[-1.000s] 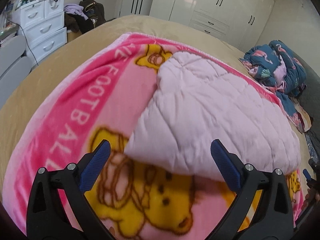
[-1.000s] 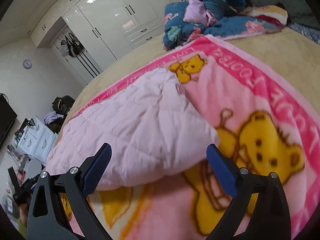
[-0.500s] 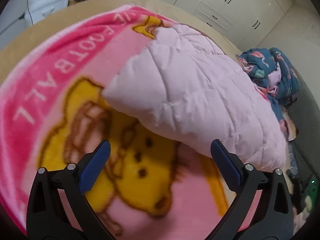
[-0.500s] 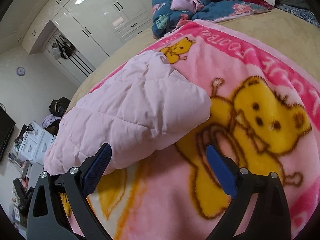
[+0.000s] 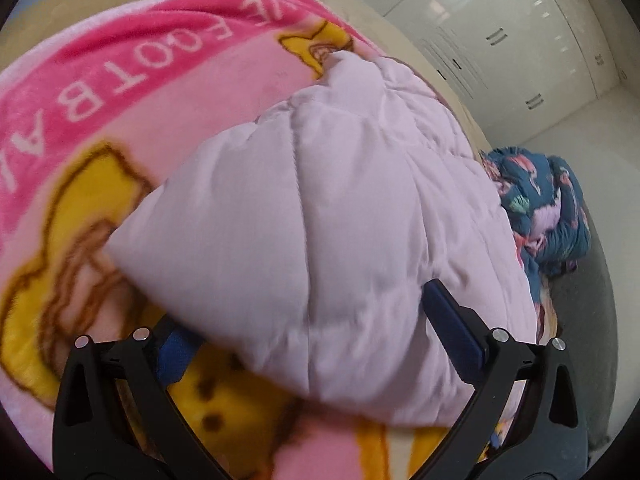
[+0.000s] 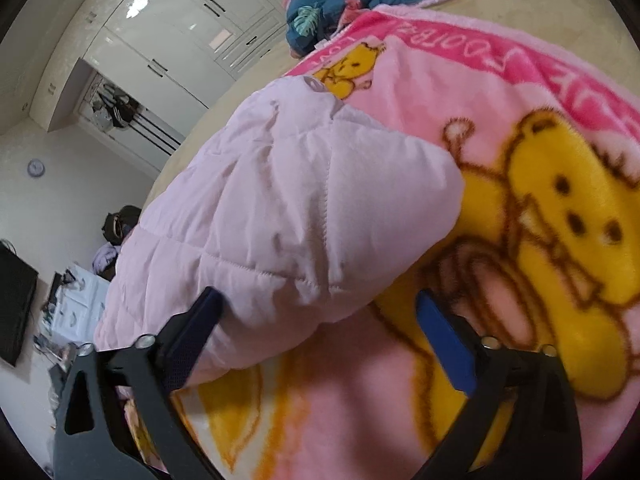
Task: Fold large clothes
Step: 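Grasp the bundle end with both tools and roll it over onto the jacket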
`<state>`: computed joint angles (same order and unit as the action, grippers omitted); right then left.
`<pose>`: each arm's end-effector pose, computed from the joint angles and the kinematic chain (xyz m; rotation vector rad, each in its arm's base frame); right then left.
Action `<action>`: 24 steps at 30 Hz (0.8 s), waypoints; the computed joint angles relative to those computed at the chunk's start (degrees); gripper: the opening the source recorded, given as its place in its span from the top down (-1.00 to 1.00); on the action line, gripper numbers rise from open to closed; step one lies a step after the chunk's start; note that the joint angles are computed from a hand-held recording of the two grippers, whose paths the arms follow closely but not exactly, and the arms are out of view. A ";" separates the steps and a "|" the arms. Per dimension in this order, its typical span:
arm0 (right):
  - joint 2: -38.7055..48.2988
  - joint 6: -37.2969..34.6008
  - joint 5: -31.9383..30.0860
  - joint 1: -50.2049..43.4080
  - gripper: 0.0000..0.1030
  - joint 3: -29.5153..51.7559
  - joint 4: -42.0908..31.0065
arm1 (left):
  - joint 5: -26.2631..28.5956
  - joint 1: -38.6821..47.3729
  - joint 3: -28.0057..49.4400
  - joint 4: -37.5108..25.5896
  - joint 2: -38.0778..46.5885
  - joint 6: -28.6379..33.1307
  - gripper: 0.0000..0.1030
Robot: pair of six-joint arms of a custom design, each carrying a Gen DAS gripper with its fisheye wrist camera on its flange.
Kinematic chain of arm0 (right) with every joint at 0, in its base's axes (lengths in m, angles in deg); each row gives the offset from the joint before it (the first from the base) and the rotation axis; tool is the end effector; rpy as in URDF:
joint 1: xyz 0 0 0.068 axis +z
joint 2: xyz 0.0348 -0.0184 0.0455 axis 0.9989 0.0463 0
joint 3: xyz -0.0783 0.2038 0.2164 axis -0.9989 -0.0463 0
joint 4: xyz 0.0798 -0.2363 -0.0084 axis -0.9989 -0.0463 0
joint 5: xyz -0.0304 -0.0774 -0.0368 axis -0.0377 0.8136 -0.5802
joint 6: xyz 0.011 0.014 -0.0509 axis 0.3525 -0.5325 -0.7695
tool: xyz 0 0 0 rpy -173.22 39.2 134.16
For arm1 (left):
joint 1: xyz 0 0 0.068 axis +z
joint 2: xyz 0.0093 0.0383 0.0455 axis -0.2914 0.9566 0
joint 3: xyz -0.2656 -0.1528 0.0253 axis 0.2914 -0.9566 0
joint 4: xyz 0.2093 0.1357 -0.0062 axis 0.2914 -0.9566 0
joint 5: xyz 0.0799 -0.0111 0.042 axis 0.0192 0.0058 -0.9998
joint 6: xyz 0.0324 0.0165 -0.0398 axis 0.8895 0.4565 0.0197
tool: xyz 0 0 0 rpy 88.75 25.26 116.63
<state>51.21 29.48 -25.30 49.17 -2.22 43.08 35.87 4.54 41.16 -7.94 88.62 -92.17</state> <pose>0.2018 -0.1270 0.1230 0.5029 2.3322 0.7187 0.2454 0.0801 0.1457 -0.8562 2.3322 -0.6033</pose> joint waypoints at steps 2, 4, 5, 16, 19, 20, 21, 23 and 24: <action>1.65 1.37 -0.84 0.67 -0.92 0.83 1.11 | -0.41 -0.45 0.74 1.38 2.03 -0.99 -0.84; 3.04 2.90 -1.62 1.40 -0.92 1.40 2.45 | -0.09 -0.69 1.32 3.90 4.63 -2.15 -0.84; 3.69 3.66 -1.89 1.88 -0.92 1.76 3.07 | -0.09 -0.75 1.28 4.86 5.26 -2.54 -0.84; 11.60 13.77 -3.30 6.73 -0.92 5.05 12.93 | -3.58 -2.85 2.18 11.26 8.87 -5.06 -0.84; 11.68 14.22 -3.13 7.66 -0.68 5.09 14.70 | -4.77 -3.57 1.92 11.24 7.53 -3.90 -0.67; 11.22 13.80 -2.85 7.95 -0.62 5.02 14.97 | -5.28 -4.02 1.85 10.84 6.52 -2.85 -0.51; 10.29 12.72 -2.45 8.33 -0.45 4.65 15.46 | -5.79 -4.59 1.93 10.11 5.25 -1.36 -0.42; 8.70 10.68 -2.78 8.54 -0.18 3.97 16.12 | -6.76 -5.48 2.63 8.35 3.40 0.89 -0.13; 7.72 9.10 -3.25 8.51 -0.02 3.85 15.77 | -6.79 -5.66 2.81 7.61 2.42 1.53 -0.07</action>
<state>58.93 38.59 -28.55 57.68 1.63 58.85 29.08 -1.12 43.97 -0.33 91.05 -90.64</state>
